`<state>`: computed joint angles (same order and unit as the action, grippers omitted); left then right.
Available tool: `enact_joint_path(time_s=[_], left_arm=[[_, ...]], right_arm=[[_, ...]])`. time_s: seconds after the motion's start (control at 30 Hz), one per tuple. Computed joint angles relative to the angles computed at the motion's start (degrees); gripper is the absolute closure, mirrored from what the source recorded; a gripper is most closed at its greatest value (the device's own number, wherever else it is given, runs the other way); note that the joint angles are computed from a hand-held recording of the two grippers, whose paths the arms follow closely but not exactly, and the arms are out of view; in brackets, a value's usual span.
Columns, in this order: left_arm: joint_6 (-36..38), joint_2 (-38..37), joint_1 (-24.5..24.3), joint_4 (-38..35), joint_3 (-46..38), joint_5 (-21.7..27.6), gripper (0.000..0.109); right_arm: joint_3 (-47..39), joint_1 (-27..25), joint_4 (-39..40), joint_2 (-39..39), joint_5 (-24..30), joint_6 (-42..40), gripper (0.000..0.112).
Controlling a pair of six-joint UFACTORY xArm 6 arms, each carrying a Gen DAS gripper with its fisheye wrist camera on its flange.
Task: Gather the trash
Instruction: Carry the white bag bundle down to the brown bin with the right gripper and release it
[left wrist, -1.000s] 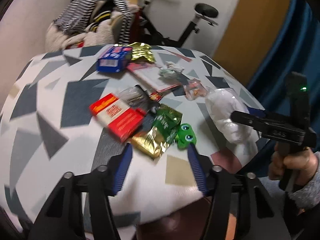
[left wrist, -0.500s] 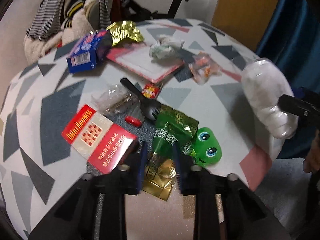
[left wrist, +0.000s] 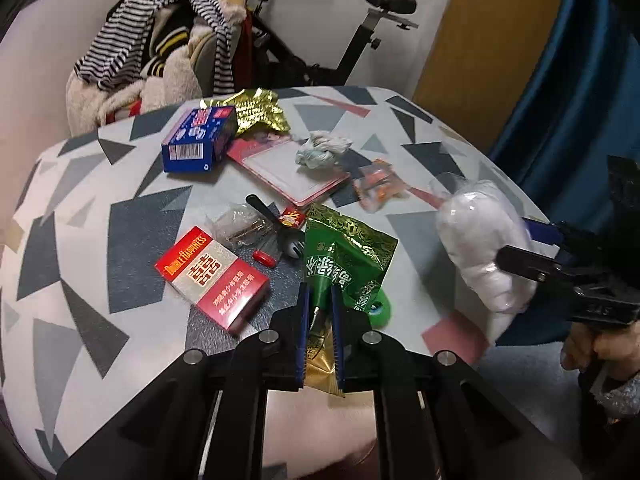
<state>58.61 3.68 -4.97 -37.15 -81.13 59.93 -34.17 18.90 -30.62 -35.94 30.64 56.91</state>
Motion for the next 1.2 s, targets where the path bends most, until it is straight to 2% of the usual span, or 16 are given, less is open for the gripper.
enact_joint_path(time_s=[0.27,0.77,0.97,1.2], left_arm=[[0.4,-8.3,3.9,-2.7,7.5,3.1,0.098],[5.8,-23.8,11.9,-6.6,21.4,6.3,0.098],[7.9,-28.8,15.6,-7.8,25.8,7.8,0.098],[8.2,-30.6,17.9,-7.2,28.7,8.4,0.098]], right_arm=[[0.7,4.0,-1.8,-3.4,4.0,1.8,0.038],[3.4,15.6,-4.8,-7.8,10.6,6.2,0.038],[5.4,20.5,-4.3,-7.7,10.0,7.2,0.038],[6.6,25.2,-3.1,-4.1,5.9,5.9,0.038]])
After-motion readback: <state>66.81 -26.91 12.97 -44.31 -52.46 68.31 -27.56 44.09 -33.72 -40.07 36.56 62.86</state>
